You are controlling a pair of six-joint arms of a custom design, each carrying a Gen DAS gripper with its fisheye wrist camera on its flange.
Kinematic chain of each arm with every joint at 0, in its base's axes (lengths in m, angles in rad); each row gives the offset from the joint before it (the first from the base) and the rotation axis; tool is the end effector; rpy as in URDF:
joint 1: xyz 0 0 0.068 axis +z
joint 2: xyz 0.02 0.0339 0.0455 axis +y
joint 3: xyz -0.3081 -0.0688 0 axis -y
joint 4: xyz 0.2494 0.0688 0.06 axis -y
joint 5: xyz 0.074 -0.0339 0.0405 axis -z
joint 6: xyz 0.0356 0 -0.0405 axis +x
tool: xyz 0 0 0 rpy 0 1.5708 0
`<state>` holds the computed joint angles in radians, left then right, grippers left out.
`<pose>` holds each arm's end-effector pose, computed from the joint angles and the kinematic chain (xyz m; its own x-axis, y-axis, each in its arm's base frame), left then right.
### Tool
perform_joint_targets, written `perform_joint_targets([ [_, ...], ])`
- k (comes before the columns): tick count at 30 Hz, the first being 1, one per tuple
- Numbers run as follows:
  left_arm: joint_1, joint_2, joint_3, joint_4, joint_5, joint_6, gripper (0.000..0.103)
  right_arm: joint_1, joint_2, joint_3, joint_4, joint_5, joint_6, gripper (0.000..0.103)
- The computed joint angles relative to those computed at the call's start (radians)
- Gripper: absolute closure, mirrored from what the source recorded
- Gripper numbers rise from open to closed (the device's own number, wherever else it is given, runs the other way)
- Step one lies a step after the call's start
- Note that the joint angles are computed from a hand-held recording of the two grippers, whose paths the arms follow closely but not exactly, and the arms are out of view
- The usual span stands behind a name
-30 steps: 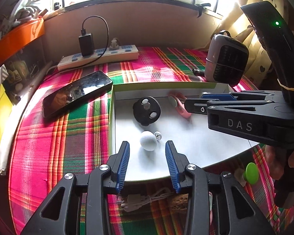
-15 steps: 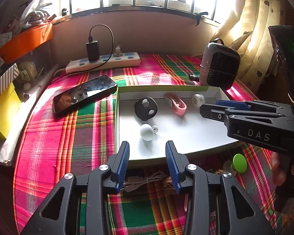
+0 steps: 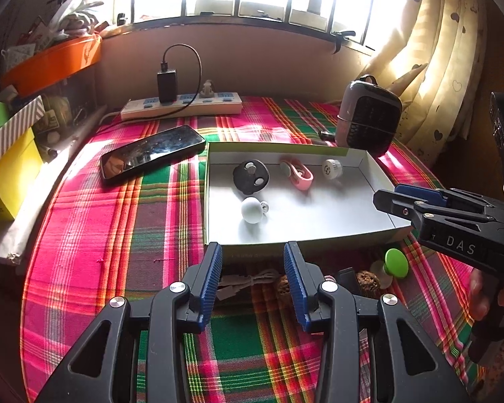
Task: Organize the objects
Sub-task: 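Withdraw both grippers, reaching the left toward the pink case, the right toward the green-lidded jar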
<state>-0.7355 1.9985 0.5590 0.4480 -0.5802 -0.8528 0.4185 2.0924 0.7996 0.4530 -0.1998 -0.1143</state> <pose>0.2331 -0.1846 0.0676 -0.6633 -0.2493 -0.7056 -0.2445 0.9633 -0.1105 0.3373 0.1578 0.0762 -0.6166 -0.3966 -0.6801 -0.5936 0.8017 0.0707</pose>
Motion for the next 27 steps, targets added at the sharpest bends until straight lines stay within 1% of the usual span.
perform_joint_targets([
  [3,-0.02,-0.005,-0.033,0.045,-0.008,-0.011,0.066,-0.004,-0.016,-0.048,0.052,0.007,-0.007,0.063],
  [6,-0.038,-0.003,-0.065,0.098,0.005,-0.013,0.066,-0.011,-0.027,-0.096,0.104,0.011,-0.02,0.063],
  [9,-0.057,0.008,-0.087,0.147,0.017,-0.004,0.066,-0.025,-0.033,-0.127,0.133,0.002,-0.018,0.06],
  [11,-0.065,0.019,-0.093,0.17,0.033,-0.002,0.066,-0.036,-0.036,-0.145,0.149,-0.011,-0.017,0.057],
  [16,-0.068,0.057,-0.101,0.228,0.085,-0.005,0.066,-0.04,-0.026,-0.18,0.188,0.006,-0.027,0.057],
  [19,-0.075,0.077,-0.103,0.262,0.104,0.0,0.066,-0.056,-0.02,-0.2,0.207,-0.018,-0.024,0.057],
  [27,-0.076,0.121,-0.069,0.262,0.142,0.011,0.065,-0.08,0.008,-0.244,0.264,-0.036,-0.034,0.057],
])
